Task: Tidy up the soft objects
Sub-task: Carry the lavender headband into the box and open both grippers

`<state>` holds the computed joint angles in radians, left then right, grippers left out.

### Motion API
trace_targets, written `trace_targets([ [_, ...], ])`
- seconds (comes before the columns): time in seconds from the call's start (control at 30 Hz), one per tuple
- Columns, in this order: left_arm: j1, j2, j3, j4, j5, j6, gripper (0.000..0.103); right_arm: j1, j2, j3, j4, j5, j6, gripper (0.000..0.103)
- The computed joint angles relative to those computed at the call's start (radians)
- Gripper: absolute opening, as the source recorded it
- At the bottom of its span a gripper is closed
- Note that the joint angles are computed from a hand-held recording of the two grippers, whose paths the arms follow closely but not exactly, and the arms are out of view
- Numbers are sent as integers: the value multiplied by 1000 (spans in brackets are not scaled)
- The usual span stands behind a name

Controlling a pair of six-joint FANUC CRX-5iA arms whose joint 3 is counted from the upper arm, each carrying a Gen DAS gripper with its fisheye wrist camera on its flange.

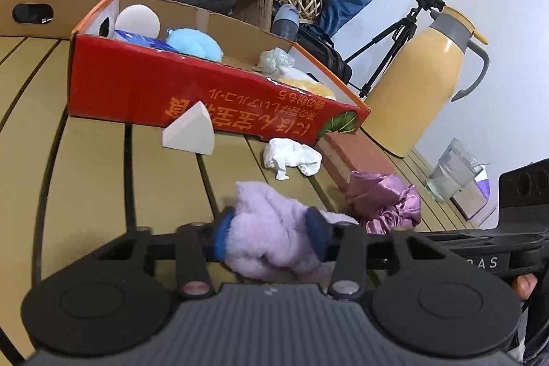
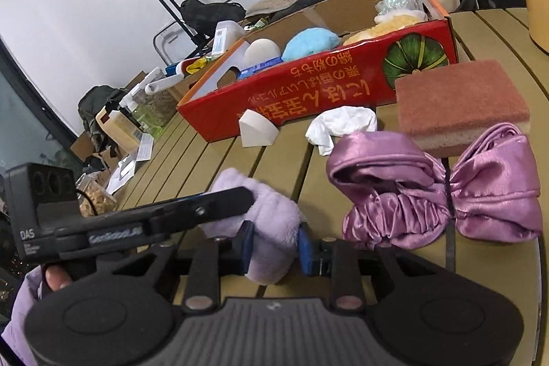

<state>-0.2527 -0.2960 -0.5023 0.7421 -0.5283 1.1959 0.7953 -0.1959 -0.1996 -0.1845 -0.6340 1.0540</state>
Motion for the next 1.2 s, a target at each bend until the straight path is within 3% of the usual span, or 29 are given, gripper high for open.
trace_targets([
  [0.1, 2, -19, 5, -2, -22, 12, 21, 17, -35, -43, 46, 54, -44, 23],
  [0.23, 7, -46, 17, 55, -6, 15, 20, 36, -73, -53, 100, 106, -57, 23],
  [0.37, 3, 28, 134, 65, 52, 31, 20, -5, -4, 85, 136, 73, 26, 23],
  [0.43, 13, 121, 266, -31, 38, 102, 20, -52, 85, 216, 129, 17, 91, 23],
  [0.53, 34, 313, 528, -193, -61, 271, 20, -109, 265, 445, 161, -107, 120, 23],
  [0.67, 57, 585, 860, -308, -187, 431, 21, -171, 539, 770, 213, -257, 103, 23],
  [0.73, 66, 707, 1029, -402, -303, 587, 32, -201, 689, 937, 242, -326, 52, 26],
  [0.8, 70, 756, 1093, -436, -352, 635, 38, -199, 786, 1011, 359, -370, -17, 27],
  [0.87, 72, 719, 1026, -420, -291, 590, 41, -186, 831, 1025, 453, -392, -43, 28],
  [0.93, 74, 668, 955, -363, -238, 486, 42, -190, 761, 899, 437, -273, -81, 32],
  [0.97, 71, 647, 933, -353, -216, 452, 44, -189, 719, 825, 444, -202, -117, 41],
  [1.0, 67, 622, 923, -375, -209, 446, 45, -183, 684, 772, 459, -155, -137, 43],
  [1.1, 48, 548, 905, -463, -228, 458, 48, -161, 617, 719, 471, -133, -100, 48],
  [1.13, 35, 513, 894, -514, -233, 470, 52, -156, 587, 696, 468, -127, -86, 51],
  [1.17, 16, 475, 885, -588, -244, 498, 64, -147, 549, 667, 466, -123, -73, 57],
  [1.2, -6, 446, 884, -667, -255, 534, 70, -136, 499, 626, 458, -110, -57, 66],
])
